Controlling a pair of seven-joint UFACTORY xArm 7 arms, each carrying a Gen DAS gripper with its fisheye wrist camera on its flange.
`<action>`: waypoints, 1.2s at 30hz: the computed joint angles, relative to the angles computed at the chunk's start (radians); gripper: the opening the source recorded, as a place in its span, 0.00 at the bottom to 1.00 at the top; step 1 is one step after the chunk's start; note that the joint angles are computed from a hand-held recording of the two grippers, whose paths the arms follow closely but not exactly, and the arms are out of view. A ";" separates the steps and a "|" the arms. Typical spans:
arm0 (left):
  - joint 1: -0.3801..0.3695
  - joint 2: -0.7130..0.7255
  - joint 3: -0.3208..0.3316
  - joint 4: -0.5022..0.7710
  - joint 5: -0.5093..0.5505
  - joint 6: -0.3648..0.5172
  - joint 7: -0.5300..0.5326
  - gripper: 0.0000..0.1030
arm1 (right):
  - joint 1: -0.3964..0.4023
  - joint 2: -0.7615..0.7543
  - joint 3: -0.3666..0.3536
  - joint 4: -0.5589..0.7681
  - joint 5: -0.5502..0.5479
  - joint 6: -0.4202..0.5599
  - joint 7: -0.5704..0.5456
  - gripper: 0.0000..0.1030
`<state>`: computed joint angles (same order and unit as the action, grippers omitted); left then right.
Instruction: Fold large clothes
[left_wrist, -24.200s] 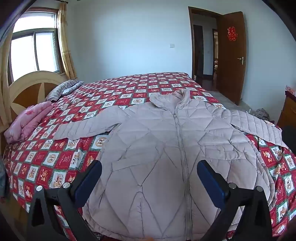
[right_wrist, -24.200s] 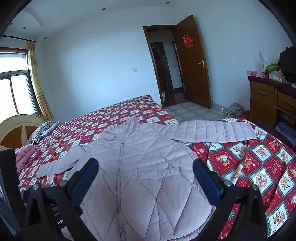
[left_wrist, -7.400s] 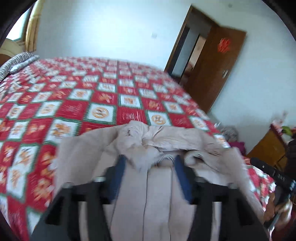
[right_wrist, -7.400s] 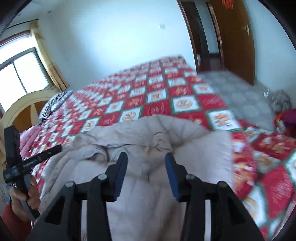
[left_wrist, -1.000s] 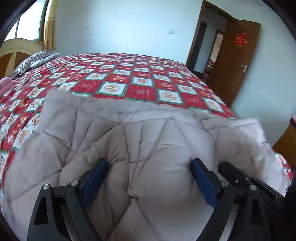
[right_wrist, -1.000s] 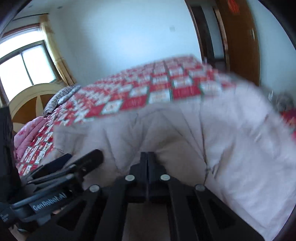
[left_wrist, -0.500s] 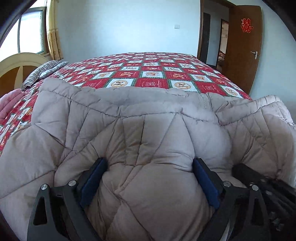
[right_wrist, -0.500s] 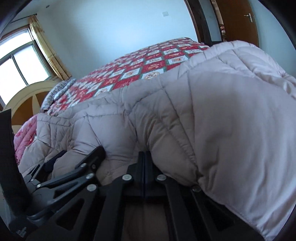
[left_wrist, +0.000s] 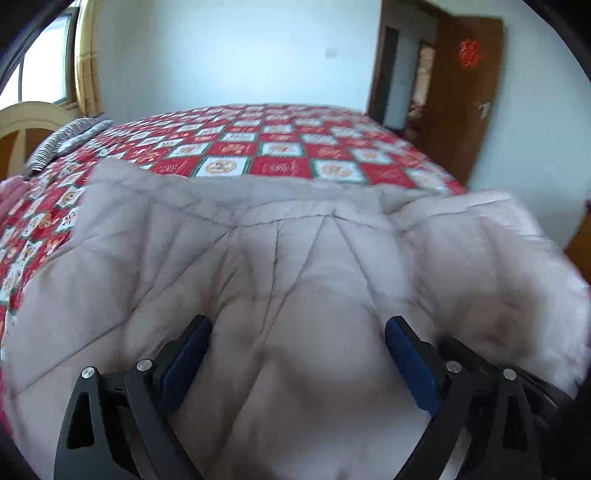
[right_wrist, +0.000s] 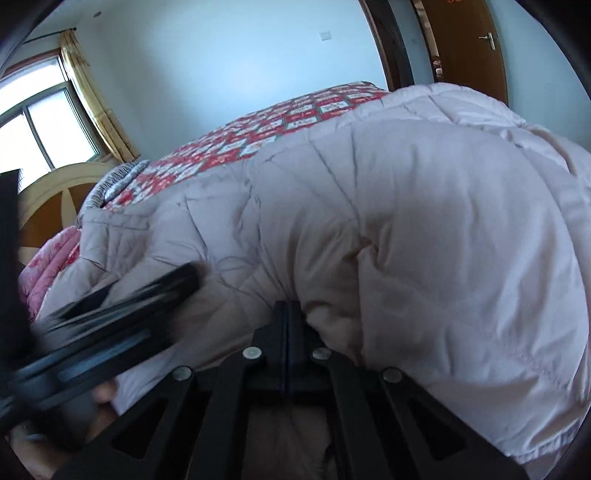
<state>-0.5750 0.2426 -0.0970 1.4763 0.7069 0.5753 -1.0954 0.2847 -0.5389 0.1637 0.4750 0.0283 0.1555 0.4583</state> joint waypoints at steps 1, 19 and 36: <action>-0.002 -0.065 0.007 -0.075 0.025 -0.033 -0.048 0.92 | -0.008 -0.002 0.009 -0.002 -0.011 -0.003 0.008 0.00; 0.333 -0.634 -0.209 -0.784 0.144 -0.401 -0.788 0.92 | -0.047 -0.168 0.114 0.034 -0.105 0.032 0.079 0.05; 0.720 -0.788 -0.496 -0.869 0.409 -0.501 -1.242 0.94 | 0.108 0.052 -0.009 0.029 0.008 -0.018 0.005 0.00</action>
